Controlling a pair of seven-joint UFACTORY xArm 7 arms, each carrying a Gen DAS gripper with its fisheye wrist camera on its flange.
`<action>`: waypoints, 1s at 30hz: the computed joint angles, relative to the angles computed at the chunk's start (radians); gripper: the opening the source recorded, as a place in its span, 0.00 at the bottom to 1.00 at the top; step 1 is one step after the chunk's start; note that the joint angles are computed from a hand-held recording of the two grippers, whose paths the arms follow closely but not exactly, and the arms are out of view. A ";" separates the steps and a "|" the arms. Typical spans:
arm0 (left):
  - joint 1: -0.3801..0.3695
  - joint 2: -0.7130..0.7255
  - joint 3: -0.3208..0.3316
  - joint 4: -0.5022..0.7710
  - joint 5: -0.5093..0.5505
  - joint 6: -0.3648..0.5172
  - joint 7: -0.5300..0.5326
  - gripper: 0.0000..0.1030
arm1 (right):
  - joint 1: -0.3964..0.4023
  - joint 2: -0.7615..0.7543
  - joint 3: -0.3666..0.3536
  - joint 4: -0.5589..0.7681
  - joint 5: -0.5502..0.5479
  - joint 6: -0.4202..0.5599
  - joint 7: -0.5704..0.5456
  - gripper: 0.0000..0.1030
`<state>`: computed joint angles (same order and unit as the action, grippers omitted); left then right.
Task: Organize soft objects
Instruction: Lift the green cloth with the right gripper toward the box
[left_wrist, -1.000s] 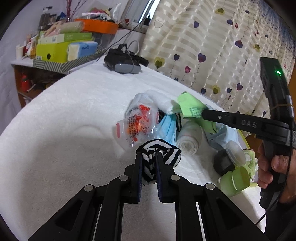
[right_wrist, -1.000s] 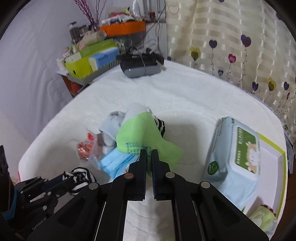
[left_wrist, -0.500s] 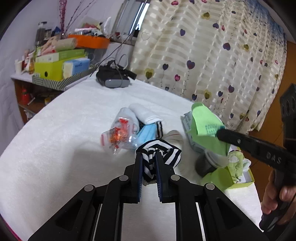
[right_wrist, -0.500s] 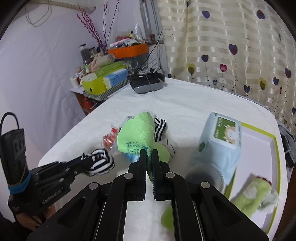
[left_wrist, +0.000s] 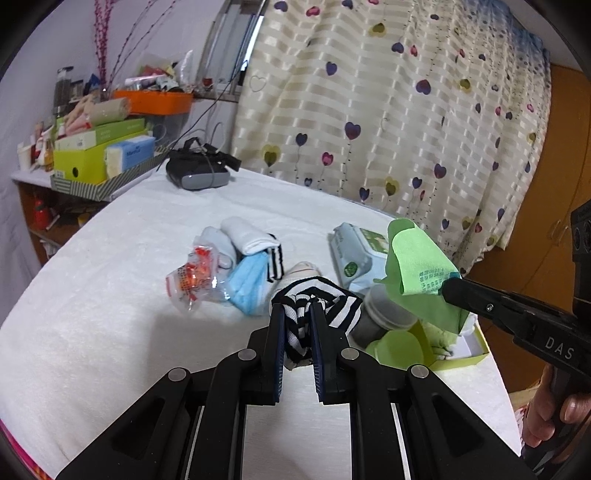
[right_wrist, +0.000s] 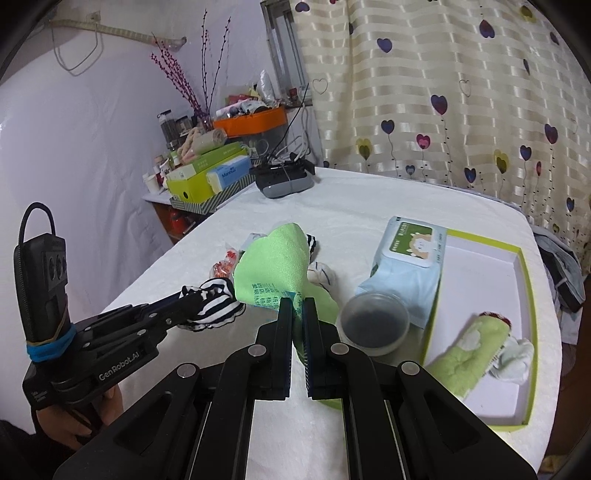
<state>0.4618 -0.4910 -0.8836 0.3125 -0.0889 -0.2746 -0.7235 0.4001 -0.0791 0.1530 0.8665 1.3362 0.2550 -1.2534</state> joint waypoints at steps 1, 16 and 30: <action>-0.001 -0.001 0.000 0.002 0.001 0.002 0.000 0.12 | -0.001 -0.009 -0.002 -0.007 0.008 0.002 -0.007 0.05; 0.003 -0.009 -0.030 0.053 0.044 0.022 -0.024 0.12 | -0.009 -0.092 -0.037 -0.077 0.091 0.006 -0.070 0.05; 0.066 0.016 -0.126 0.128 0.090 0.032 -0.046 0.12 | -0.037 -0.131 -0.063 -0.111 0.124 0.014 -0.091 0.05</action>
